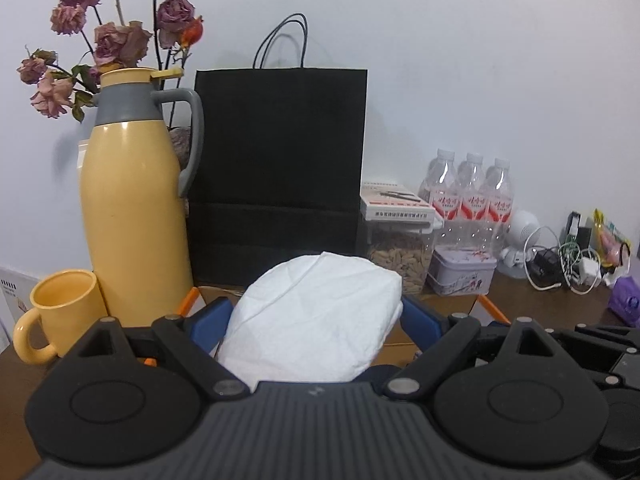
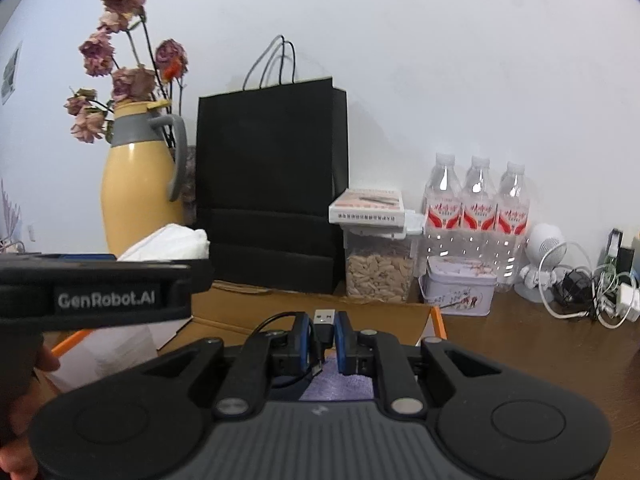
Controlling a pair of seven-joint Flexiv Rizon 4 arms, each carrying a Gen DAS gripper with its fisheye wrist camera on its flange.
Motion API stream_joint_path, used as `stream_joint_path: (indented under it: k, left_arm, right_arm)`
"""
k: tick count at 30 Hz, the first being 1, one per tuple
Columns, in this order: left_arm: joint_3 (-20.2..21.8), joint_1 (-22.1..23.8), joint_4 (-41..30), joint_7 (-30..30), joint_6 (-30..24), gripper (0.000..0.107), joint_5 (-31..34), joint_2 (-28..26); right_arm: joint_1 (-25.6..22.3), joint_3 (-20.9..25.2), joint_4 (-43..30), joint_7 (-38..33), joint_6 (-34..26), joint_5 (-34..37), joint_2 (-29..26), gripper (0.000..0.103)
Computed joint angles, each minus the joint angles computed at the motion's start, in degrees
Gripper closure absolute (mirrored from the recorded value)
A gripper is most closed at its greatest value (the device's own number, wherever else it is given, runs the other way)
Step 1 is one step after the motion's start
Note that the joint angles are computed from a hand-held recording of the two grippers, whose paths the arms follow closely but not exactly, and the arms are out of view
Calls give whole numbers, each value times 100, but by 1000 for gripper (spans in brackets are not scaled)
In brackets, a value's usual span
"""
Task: Organize objects
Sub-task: 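Carry the cable and mask into the cardboard box and open both grippers, then grasp the small yellow block with the right gripper while the left grasps the red rose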
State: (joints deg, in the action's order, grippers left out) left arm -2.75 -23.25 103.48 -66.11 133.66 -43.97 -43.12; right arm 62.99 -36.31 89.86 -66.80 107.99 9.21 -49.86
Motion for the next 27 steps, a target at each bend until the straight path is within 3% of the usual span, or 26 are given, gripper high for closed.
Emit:
stream_joint_path:
  k: [3, 6, 8, 10, 13, 27]
  left_arm:
    - [24, -23, -47, 69, 3, 14, -14, -59]
    - [-1, 16, -20, 18, 52, 4, 85, -76]
    - [8, 1, -16, 10, 111, 4, 64, -85]
    - [-25, 33, 6, -50, 120, 4, 65, -66]
    - [-35, 35, 28, -107, 131, 4, -4, -39]
    - [-119, 204, 498, -633, 389, 4, 483, 347]
  right_arm:
    - [-251, 321, -53, -27, -69, -180, 37, 90]
    - [-299, 384, -28, 6, -134, -255, 67, 89]
    - [-312, 385, -12, 59, -149, -271, 73, 73]
    - [-248, 282, 29, 132, -150, -232, 64, 33]
    - [-250, 279, 80, 183, -150, -264, 103, 2]
    - [157, -122, 392, 182, -2, -144, 236, 0]
